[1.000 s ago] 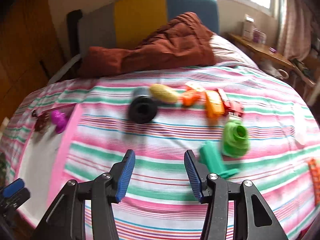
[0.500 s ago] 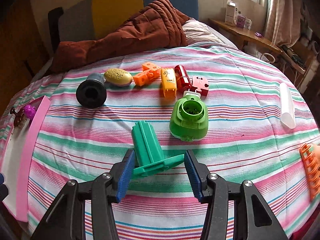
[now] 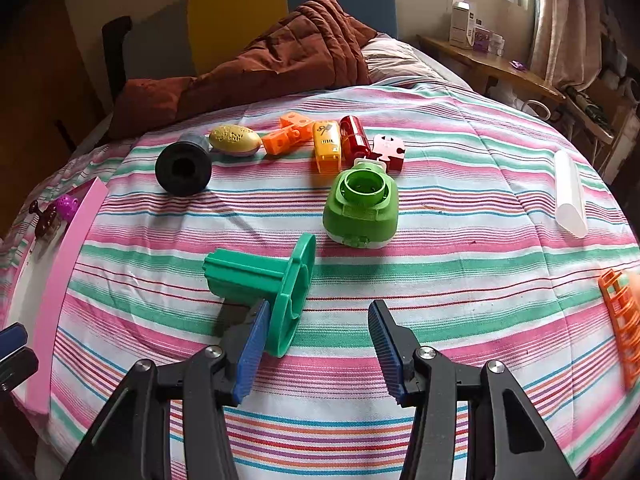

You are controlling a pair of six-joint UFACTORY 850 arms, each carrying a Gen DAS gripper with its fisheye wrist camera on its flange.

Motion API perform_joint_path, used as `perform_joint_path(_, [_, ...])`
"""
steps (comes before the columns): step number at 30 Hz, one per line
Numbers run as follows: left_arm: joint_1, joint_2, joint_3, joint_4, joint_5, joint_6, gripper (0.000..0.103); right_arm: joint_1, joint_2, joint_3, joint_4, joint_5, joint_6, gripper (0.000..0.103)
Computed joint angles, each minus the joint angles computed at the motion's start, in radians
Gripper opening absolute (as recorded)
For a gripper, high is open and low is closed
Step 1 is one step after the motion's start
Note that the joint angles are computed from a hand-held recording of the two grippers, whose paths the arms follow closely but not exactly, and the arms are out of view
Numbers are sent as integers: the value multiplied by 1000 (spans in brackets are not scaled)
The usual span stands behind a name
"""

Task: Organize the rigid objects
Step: 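Reach the left gripper to the teal flanged spool and grasp it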

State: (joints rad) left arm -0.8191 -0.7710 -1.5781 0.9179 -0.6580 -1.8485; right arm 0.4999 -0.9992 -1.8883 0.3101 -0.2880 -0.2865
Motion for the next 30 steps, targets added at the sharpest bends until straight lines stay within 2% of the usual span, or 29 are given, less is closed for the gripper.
perform_joint_path(6, [19,-47,-68,-21,55,35,43,-13,9,13,127,-30,-130,52])
perform_joint_path(10, [53,-76,-98,-35,174,-3,43,-25,17,20,168,-29,-143,58])
perform_joint_path(15, [90,-128,-166,-149,286,15,45,-37,25,15,127,-29,-81,58])
perform_joint_path(18, [113,-157,-195,-221,393,-7,51,-40,32,15,82,-24,-30,58])
perform_joint_path(20, [119,-183,-233,-299,414,32,51,-43,37,17,71,-19,-14,58])
perform_joint_path(22, [123,-221,-295,-380,399,112,51,-45,41,18,15,-10,43,58])
perform_joint_path(24, [119,-257,-360,-345,338,118,51,-46,41,15,-82,0,133,58])
perform_joint_path(29, [107,-349,-522,-300,212,329,52,-56,25,-14,-199,-16,259,59])
perform_joint_path(30, [106,-352,-525,-289,208,363,52,-58,21,-21,-217,-20,281,59])
